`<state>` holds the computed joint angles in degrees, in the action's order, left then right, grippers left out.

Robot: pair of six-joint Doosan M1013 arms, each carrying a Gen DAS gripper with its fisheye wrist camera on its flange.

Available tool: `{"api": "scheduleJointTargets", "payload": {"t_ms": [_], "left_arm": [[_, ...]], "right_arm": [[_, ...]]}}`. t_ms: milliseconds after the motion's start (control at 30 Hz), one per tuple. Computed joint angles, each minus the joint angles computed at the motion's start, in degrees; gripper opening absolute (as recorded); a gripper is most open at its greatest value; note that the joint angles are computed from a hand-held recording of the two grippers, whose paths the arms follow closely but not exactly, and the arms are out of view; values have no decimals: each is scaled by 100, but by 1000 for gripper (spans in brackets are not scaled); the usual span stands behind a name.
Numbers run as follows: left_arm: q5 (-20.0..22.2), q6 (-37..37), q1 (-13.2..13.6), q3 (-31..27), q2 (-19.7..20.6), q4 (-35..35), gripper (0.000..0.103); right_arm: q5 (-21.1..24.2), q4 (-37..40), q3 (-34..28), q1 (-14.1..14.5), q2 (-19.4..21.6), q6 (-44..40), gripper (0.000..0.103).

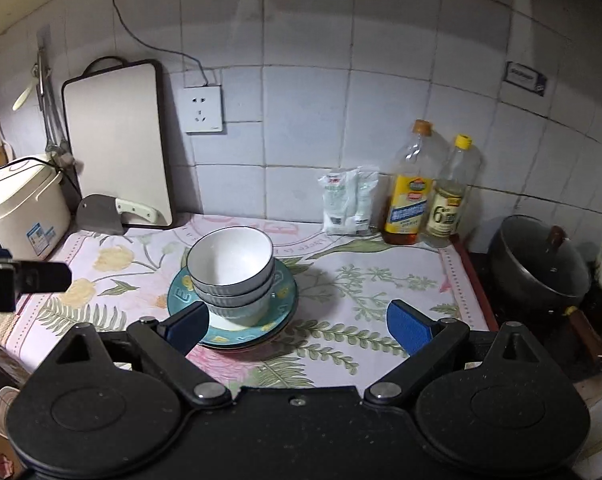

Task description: Organize plates and bowls

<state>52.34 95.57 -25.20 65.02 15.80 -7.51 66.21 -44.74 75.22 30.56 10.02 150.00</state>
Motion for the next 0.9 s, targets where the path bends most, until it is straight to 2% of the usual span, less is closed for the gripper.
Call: {"api": "scheduleJointTargets", "payload": {"t_ms": [167,267,400,533,733,900], "left_arm": [[226,-150,-102,-14,-71,382,91],[245,-198,-131,68,-160,537,91],[287,-259,-142,157,-268,681,91],[250,-190,-141,267,-406,726,91],[230,-196,-144,348,-487,756,92],[210,-405,-165,382,-496,906,92]], "right_arm": [[208,-174,-4,163,-74,89,98],[211,-183,9,234,-130,138,98],[438,-318,-52,346,-121,203,98],[467,-261,-66,390,-141,186,99],[827,-174,-206,416,-34,45,99],[911,-47,-268,426,1,134,99]]}}
